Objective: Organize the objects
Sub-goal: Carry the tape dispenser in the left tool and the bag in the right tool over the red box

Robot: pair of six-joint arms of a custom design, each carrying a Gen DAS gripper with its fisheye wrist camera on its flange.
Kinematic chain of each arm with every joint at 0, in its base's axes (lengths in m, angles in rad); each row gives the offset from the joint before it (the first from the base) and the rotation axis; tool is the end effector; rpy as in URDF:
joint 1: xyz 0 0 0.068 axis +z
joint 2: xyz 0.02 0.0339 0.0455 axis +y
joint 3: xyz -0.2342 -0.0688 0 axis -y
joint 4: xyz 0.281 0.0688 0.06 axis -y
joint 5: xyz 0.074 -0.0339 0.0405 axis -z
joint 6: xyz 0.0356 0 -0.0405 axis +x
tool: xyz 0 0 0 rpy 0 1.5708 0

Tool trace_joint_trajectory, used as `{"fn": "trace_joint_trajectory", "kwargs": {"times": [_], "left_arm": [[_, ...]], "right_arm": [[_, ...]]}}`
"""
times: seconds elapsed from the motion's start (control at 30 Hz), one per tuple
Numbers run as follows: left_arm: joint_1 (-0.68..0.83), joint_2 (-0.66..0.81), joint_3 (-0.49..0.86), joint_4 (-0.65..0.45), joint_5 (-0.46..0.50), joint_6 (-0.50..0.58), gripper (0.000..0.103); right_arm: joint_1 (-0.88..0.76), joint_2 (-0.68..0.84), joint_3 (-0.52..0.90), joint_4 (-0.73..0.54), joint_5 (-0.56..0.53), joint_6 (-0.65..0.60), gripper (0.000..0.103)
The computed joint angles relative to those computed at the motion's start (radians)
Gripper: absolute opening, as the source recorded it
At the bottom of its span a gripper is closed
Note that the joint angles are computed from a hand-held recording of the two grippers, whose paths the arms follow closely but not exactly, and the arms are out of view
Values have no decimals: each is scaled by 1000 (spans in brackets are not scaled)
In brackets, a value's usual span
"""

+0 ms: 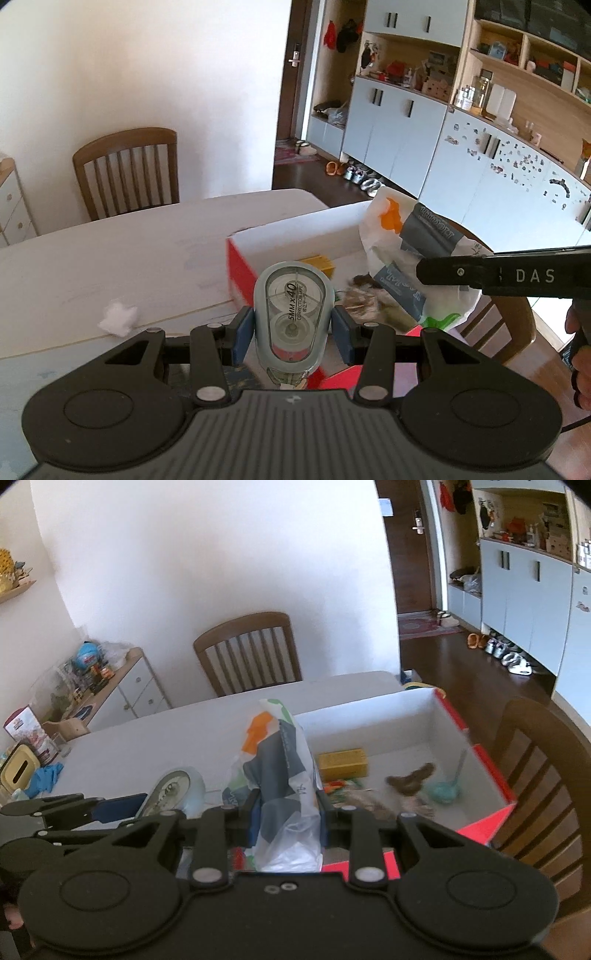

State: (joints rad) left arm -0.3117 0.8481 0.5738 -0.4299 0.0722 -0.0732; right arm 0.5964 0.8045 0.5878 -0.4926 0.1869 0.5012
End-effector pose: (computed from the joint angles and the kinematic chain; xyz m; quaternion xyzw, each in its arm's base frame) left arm 0.2232 -0.0746 0.1999 0.1229 0.8988 -0.1124 0.4056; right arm 0.1920 0.1224 0.2094 -0.0041 0.9055 0.1445 0.3989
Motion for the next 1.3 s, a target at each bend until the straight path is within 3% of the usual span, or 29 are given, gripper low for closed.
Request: {"fn": "trace_joint_trajectory", "kwargs": {"times": [0.17, 0.43, 0.67, 1.07, 1.3], "left_arm": [[-138, 84, 33, 52, -109, -70, 45], [-236, 284, 130, 128, -185, -122, 45], [-261, 472, 241, 171, -226, -122, 45], [-197, 779, 452, 203, -231, -98, 45], [-166, 929, 572, 180, -207, -96, 45]], "right_arm": [[-156, -97, -54, -26, -97, -96, 27], [-399, -117, -79, -14, -250, -230, 28], [-494, 18, -50, 73, -307, -294, 28], [-471, 414, 62, 270, -293, -341, 28], [-449, 576, 127, 317, -292, -365, 28]]}}
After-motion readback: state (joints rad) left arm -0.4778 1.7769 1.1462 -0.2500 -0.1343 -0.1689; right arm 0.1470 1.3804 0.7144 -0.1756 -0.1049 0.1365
